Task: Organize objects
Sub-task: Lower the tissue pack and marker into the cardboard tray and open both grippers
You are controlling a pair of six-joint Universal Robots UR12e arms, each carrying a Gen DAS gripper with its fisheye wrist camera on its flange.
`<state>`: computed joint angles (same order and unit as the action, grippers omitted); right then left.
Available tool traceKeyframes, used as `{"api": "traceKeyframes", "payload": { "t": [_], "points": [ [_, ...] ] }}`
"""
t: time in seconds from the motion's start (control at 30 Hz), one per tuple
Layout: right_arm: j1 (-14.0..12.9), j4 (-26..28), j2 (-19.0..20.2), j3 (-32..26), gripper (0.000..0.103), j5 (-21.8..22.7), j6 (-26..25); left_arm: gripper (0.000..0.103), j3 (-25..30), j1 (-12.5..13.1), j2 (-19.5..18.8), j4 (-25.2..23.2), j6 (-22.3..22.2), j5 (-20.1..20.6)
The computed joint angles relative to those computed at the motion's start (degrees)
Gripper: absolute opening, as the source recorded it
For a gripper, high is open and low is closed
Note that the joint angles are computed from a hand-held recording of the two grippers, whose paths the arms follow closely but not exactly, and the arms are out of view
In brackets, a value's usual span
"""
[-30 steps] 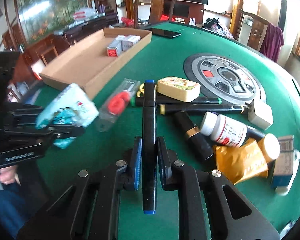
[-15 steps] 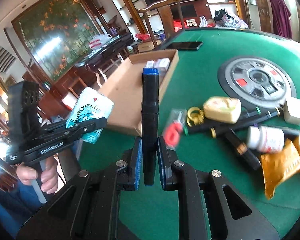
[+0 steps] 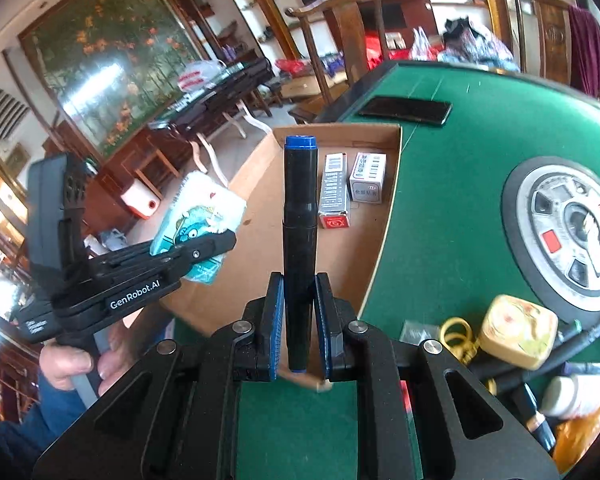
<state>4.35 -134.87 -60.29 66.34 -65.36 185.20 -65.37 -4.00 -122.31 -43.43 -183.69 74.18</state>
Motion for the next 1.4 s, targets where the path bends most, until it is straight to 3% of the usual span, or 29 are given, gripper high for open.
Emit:
{"api": "traceKeyframes", "payload": {
  "t": [0.37,0.87,1.0,1.07,1.13,1.2,1.4],
  "points": [
    [0.6,9.4,6.5,-9.4,0.015,-3.6,3.8,0.011,7.7,-0.2,-5.6,-9.5,-1.4,-2.6],
    [0.9,8.4,9.0,-11.6,0.015,-6.7,7.2,0.014,9.7,0.3,-6.8,-13.2,-1.9,-6.6],
    [1.1,8.8,9.1,-12.1,0.015,-7.9,6.2,0.021,9.3,0.5,-6.5,-13.5,-1.7,-7.3],
    [1.2,8.8,8.9,-11.9,0.015,-8.5,5.7,0.031,8.9,0.6,-6.3,-13.1,-1.7,-7.9],
    [1.1,8.8,8.4,-11.3,0.015,-8.5,5.6,0.053,8.4,0.8,-6.0,-12.3,-2.1,-8.8],
    [0.9,8.6,8.2,-10.7,0.015,-7.1,5.7,0.061,7.3,0.7,-5.4,-10.6,-2.8,-8.0],
    [0.3,6.3,6.9,-7.8,0.015,-3.8,6.2,0.061,5.5,1.2,-4.3,-8.5,-3.8,-8.5]
  ]
}}
